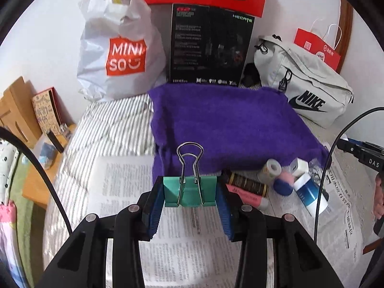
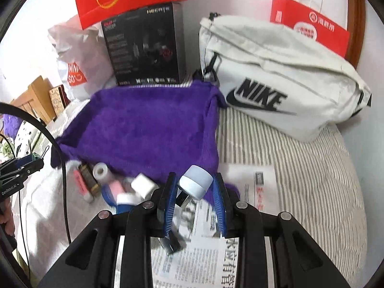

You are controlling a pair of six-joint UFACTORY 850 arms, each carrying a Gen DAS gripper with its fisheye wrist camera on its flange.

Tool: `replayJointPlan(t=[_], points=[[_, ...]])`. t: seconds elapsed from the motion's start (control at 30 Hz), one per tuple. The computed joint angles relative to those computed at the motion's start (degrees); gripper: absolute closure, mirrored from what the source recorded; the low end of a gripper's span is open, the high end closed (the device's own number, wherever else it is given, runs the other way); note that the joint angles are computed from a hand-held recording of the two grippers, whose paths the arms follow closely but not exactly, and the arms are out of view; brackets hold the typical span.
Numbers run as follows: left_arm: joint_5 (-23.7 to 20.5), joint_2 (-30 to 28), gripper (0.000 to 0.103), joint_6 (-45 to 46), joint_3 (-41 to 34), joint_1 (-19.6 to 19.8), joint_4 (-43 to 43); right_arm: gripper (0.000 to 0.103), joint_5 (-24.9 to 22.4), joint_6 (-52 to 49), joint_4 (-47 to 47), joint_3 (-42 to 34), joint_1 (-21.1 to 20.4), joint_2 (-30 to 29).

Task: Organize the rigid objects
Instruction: 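Release the clip on the purple towel with the left tool while the right tool releases the USB light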

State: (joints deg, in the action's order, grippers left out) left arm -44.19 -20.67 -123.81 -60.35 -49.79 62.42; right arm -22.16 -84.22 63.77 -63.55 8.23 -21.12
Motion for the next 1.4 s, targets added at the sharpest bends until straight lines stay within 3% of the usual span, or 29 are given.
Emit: replayJointPlan(t=[0.33, 0.57, 1.0, 1.4], points=[[2.5, 1.9, 0.064, 3.7, -1.4, 4.3, 2.7, 0.073, -1.3, 0.6, 1.5, -4.3, 1.0, -1.3], [6.6, -0.4, 0.064, 7.6, -4.7, 8.7, 3.7, 0.074, -0.1, 5.9, -2.4, -8.7, 2.8, -4.3], [15.6, -7.8, 0.064, 10.6, -10.1, 16.1, 3.2, 0.074, -2.0, 15.7, -12.1, -22.0, 6.1, -16.6], [19.0, -14.9, 0.064, 24.6, -16.5, 20.4, -9.0, 0.074, -4.7, 32.0, -29.1, -35.5, 9.4, -28.2]])
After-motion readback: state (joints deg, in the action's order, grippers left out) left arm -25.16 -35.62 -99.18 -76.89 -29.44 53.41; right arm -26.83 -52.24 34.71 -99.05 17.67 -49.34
